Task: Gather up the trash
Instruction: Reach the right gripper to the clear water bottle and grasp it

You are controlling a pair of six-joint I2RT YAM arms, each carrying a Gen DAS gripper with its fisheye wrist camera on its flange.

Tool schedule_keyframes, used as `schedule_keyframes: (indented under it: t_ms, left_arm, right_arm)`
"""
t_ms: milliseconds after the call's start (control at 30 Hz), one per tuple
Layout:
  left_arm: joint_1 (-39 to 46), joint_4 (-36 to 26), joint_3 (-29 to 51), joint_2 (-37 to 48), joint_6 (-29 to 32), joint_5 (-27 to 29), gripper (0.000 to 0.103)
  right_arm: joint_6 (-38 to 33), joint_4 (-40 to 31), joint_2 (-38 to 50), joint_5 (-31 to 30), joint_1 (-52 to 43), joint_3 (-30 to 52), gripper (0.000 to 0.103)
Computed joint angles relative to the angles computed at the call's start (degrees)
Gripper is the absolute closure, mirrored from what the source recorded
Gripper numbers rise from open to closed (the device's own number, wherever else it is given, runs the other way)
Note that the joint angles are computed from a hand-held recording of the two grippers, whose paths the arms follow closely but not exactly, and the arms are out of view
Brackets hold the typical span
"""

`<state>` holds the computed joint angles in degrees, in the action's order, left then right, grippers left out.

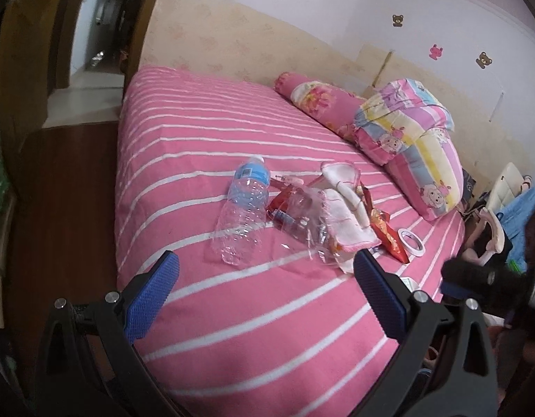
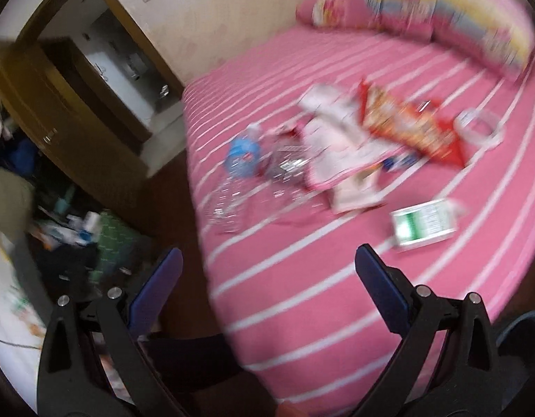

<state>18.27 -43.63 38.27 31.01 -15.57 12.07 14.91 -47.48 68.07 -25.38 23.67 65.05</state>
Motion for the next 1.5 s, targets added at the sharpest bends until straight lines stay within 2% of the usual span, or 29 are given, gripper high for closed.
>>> schedule_keyframes:
  t_ms: [133, 267, 400, 567, 767, 1000, 1033, 1067, 1100, 1133, 1200, 1400, 1500]
  left_arm:
    - [6.01, 7.30, -3.35, 6.36, 4.31, 6.02, 0.006]
    - [9.47, 14.85, -5.28, 15.43, 7.18, 10.16, 0.006]
    - [11.59, 18.93, -4.04, 23.04, 7.71, 14.25, 0.006]
    - [10.15, 20.72, -2.24, 29.90, 8.55, 14.11, 0.006]
    - [8.79, 24.20, 0.48, 39.26, 9.87, 13.46, 0.006]
    - [8.68, 24.40, 3.50, 46.65, 9.16, 14.02, 0.007]
    - [9.02, 24.38, 3.72, 47.54, 9.01, 14.87, 0.010]
    - [9.13, 24.22, 4.05, 48.46, 8.59, 15.41, 0.028]
    - [9.31, 23.85, 4.29, 49.07, 8.57, 15.39, 0.031]
    - [9.11, 23.78, 4.51, 49.17, 8.13, 14.92, 0.037]
    - [9.49, 23.89, 4.12, 48.45, 7.58, 16.01, 0.040]
    - [11.06, 25.53, 1.53, 44.07, 8.31, 17.71, 0.041]
    - [11.50, 25.43, -0.14, 38.98, 9.05, 17.47, 0.041]
  right_arm:
    - [6.42, 1.55, 12.46, -8.79, 1.25, 6.84, 0.004]
    - [9.29, 1.90, 23.68, -12.24, 4.65, 16.65, 0.004]
    - [12.97, -0.56, 35.37, -16.30, 6.19, 27.26, 0.004]
    - [15.01, -6.55, 48.73, -17.11, 8.35, 41.49, 0.004]
    - [14.57, -12.97, 61.76, -12.96, 10.28, 56.08, 0.005]
    - [13.13, -20.40, 71.82, -10.22, 10.02, 70.32, 0.005]
    - [12.63, -22.01, 73.53, -9.89, 9.96, 73.30, 0.010]
    - [12.48, -22.74, 74.51, -9.50, 10.05, 75.06, 0.014]
    - [12.12, -24.00, 75.67, -8.94, 10.01, 77.17, 0.023]
    - [11.78, -24.96, 76.72, -8.62, 10.16, 78.84, 0.035]
    - [11.63, -22.02, 75.25, -10.64, 10.04, 75.26, 0.044]
    - [12.65, -12.72, 66.96, -11.67, 9.91, 61.93, 0.045]
    - [13.32, -7.75, 60.88, -13.00, 9.24, 53.88, 0.046]
